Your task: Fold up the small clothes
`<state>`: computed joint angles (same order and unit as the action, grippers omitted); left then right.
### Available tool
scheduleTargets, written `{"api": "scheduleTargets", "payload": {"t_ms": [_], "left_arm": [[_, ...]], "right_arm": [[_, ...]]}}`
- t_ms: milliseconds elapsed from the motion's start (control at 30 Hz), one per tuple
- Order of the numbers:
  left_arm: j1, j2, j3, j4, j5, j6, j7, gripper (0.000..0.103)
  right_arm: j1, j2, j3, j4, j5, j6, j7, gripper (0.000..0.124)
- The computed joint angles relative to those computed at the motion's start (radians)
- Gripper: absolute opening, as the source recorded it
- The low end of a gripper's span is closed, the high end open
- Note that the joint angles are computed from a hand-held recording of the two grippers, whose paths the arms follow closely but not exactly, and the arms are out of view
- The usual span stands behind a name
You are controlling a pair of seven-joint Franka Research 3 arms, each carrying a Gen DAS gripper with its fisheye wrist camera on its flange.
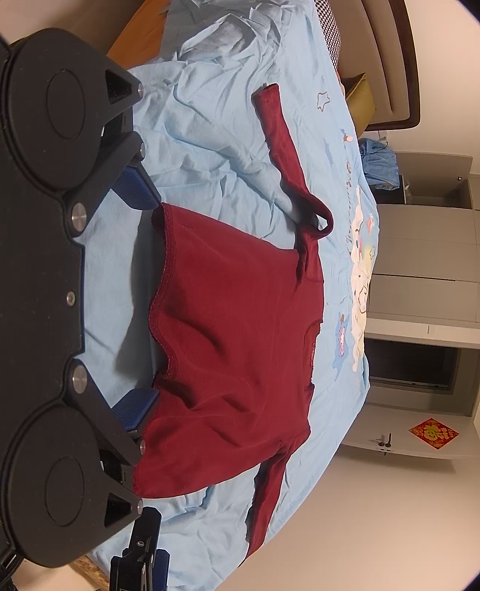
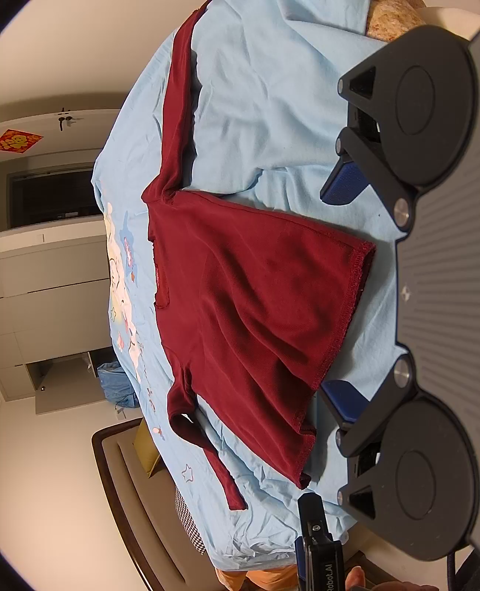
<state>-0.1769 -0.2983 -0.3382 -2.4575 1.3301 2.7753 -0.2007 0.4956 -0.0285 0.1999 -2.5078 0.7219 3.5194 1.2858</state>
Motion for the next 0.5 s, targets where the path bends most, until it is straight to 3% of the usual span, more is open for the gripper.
{"api": "scheduleTargets", "payload": {"t_ms": [500], "left_arm": [[-0.009,0.01,-0.002,0.006,0.02,-0.01,-0.033,0.102]], "right_arm": [[0.005,0.006,-0.001,0.007,0.012,-0.003,-0.008,0.103]]}}
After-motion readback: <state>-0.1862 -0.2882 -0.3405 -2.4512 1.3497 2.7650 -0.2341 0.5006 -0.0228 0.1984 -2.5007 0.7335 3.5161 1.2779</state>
